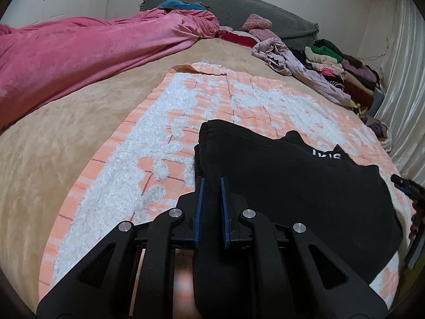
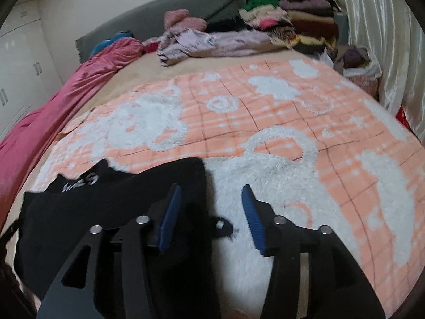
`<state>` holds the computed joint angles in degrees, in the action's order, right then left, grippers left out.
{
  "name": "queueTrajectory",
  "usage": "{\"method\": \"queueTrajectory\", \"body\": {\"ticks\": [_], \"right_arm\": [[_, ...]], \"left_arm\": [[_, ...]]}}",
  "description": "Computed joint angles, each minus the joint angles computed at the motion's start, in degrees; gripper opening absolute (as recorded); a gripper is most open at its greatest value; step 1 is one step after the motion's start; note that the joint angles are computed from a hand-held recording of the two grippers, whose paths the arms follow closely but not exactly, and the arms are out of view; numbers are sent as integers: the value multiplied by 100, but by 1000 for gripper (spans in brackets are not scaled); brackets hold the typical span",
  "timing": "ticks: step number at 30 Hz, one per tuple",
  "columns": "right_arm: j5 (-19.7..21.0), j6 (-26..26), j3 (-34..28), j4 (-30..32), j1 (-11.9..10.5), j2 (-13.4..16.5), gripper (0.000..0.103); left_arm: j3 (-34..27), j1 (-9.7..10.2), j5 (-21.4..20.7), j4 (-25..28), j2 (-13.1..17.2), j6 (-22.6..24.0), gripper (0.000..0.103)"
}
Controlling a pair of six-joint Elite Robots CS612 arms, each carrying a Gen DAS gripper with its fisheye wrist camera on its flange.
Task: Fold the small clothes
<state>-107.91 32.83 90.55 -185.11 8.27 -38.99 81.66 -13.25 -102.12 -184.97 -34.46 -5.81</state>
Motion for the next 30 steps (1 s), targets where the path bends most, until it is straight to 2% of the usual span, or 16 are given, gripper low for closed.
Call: {"method": "queueTrajectory", "body": {"ticks": [6, 9, 16, 18, 19, 20, 22, 25, 28, 30], "right_arm": [[26, -335, 309, -461, 205, -116, 54], [136, -388, 405, -551, 272, -145, 54], [375, -666, 467, -504, 420, -151, 54], [480, -772, 445, -395, 446, -141, 54], [480, -791, 429, -295, 463, -138, 54], [429, -805, 412, -146, 482, -137, 54], [243, -818, 376, 164, 512, -132, 57], [235, -700, 435, 322, 478, -125, 61], [297, -602, 531, 161, 462, -117, 61], [195, -663, 536, 128, 494, -102, 61]], "left_arm": [[145, 11, -71, -178, -79, -42, 5], [236, 6, 5, -227, -122, -28, 12], [620, 0, 62, -851, -261, 39, 18], [747, -21, 16, -962, -308, 92, 21], [803, -32, -4, -983, -327, 132, 26], [878, -60, -3, -983, -353, 242, 36], [925, -153, 226, -689, -383, 503, 46], [798, -217, 511, 82, -346, 632, 49], [707, -150, 356, 289, -324, 434, 58], [682, -113, 226, 307, -307, 353, 58]]}}
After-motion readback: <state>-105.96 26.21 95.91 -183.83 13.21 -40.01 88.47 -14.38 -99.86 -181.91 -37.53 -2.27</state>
